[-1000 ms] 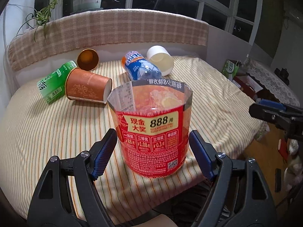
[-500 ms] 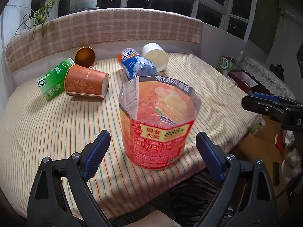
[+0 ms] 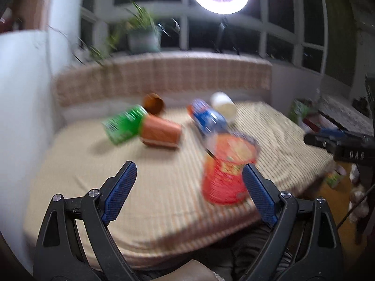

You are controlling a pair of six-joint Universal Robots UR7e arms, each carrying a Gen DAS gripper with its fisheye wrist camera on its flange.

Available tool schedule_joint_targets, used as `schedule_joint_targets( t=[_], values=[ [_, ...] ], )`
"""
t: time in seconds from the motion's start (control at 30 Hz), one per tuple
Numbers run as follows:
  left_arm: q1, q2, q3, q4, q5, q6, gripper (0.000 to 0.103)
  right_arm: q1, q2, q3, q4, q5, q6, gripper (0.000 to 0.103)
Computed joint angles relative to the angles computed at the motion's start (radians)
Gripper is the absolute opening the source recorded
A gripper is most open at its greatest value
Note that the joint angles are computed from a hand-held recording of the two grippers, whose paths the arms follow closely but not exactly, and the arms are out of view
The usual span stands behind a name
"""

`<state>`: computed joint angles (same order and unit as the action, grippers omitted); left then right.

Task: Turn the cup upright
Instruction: 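Lower the upright red jar onto the bed and open the left tool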

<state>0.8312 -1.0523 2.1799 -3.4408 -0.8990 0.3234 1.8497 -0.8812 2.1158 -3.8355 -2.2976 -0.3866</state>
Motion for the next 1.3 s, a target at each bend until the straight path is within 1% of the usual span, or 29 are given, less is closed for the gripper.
schedule_joint_targets(
  t=[0.07, 0.17, 0.3, 0.53, 0.6, 0.7, 0.77, 1.3],
  values=[
    [-0.015, -0.001, 0.01, -0.07, 0.034, 0.03, 0.094, 0.008, 0.016, -0.008, -0.036, -0.012, -0.035, 0.079],
    [-0.024, -0.011, 0.018, -0.125, 0.054, 0.055, 0.094, 0.023, 0.045, -0.023, -0.101, -0.027, -0.091, 0.079],
    [-0.036, -0.015, 0.023, -0.175, 0.068, 0.072, 0.101, 0.033, 0.062, -0.032, -0.152, -0.025, -0.129, 0.079],
    [-0.055, -0.019, 0.031, -0.197, 0.081, 0.078, 0.102, 0.057, 0.116, -0.072, -0.319, -0.047, -0.25, 0.083],
    [-0.058, -0.016, 0.03, -0.202, 0.084, 0.085, 0.102, 0.062, 0.132, -0.085, -0.368, -0.051, -0.288, 0.087],
    [-0.062, -0.014, 0.028, -0.201, 0.096, 0.085, 0.103, 0.065, 0.144, -0.096, -0.41, -0.052, -0.321, 0.088],
    [-0.062, -0.013, 0.027, -0.202, 0.094, 0.083, 0.103, 0.066, 0.15, -0.103, -0.423, -0.054, -0.332, 0.089],
    [-0.058, -0.012, 0.021, -0.19, 0.093, 0.08, 0.103, 0.064, 0.154, -0.11, -0.432, -0.055, -0.343, 0.089]
  ],
)
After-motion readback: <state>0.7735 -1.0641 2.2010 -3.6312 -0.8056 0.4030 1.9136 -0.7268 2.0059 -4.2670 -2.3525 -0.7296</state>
